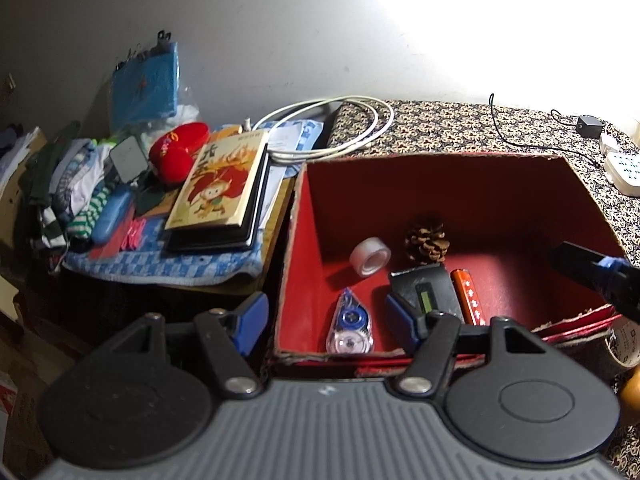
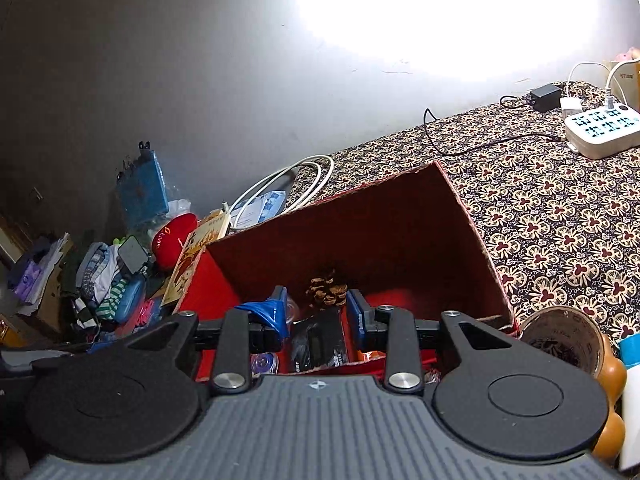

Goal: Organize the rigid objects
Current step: 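Raise the open right gripper out of the red box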

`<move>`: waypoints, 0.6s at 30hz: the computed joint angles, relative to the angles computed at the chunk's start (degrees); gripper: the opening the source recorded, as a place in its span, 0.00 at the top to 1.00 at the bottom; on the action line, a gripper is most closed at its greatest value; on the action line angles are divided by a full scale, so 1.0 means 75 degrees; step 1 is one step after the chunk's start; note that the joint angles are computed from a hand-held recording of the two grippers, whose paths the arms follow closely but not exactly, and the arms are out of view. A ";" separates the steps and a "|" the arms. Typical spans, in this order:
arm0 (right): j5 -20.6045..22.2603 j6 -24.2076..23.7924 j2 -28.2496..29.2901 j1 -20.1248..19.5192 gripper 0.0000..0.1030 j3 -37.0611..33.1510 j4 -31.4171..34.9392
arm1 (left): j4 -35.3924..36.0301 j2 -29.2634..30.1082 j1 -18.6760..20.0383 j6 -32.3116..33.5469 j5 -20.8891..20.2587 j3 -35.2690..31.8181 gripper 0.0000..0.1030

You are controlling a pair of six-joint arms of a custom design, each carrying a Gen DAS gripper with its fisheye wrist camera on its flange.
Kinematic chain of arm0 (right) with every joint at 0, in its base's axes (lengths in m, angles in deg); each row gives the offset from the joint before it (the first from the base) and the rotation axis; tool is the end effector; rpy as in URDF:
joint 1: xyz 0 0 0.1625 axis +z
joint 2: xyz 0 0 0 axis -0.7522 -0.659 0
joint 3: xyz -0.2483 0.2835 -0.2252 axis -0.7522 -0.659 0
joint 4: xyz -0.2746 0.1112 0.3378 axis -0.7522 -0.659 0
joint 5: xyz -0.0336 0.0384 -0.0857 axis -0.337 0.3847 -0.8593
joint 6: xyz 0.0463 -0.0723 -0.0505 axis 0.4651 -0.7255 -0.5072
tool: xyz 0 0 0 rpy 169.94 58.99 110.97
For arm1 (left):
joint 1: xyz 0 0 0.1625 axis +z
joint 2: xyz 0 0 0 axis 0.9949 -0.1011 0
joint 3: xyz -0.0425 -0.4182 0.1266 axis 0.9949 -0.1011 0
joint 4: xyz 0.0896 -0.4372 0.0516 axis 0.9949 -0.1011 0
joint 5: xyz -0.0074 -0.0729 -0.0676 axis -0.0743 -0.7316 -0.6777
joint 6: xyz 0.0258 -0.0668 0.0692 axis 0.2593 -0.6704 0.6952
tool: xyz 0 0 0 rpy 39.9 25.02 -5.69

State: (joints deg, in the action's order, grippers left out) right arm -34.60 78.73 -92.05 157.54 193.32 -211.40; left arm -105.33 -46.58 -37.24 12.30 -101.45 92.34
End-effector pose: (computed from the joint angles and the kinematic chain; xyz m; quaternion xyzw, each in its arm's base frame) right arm 0.2833 -0.5615 0.2432 0.0503 -0.8820 0.4455 0.1452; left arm -0.2775 -0.6182 0.2664 0.2161 0.8342 -0.3140 0.3986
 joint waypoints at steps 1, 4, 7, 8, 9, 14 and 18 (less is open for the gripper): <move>-0.0051 -0.0034 0.0009 0.0032 0.85 0.0029 -0.0050 | 0.0043 -0.0031 -0.0001 -0.0049 0.0003 0.0027 0.34; -0.0135 -0.0083 0.0031 0.0073 0.85 0.0126 -0.0302 | 0.0146 -0.0129 -0.0011 -0.0145 -0.0049 0.0112 0.34; -0.0168 -0.0102 0.0027 0.0087 0.84 0.0213 -0.0469 | 0.0203 -0.0222 -0.0024 -0.0210 -0.0103 0.0205 0.34; -0.0183 -0.0108 0.0019 0.0094 0.84 0.0241 -0.0502 | 0.0212 -0.0249 -0.0030 -0.0220 -0.0111 0.0238 0.34; -0.0202 -0.0110 0.0018 0.0111 0.84 0.0275 -0.0556 | 0.0219 -0.0269 -0.0035 -0.0233 -0.0110 0.0270 0.34; -0.0293 -0.0276 0.0034 0.0178 0.83 0.0390 -0.0739 | 0.0553 -0.0393 -0.0027 -0.0521 -0.0187 0.0376 0.34; -0.0455 -0.0424 0.0087 0.0238 0.83 0.0451 -0.0889 | 0.0423 -0.0460 -0.0059 -0.0480 -0.0173 0.0511 0.34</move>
State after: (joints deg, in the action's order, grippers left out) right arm -38.01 75.55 -91.39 159.33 196.70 -218.07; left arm -102.15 -50.03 -37.68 8.70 -102.75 96.17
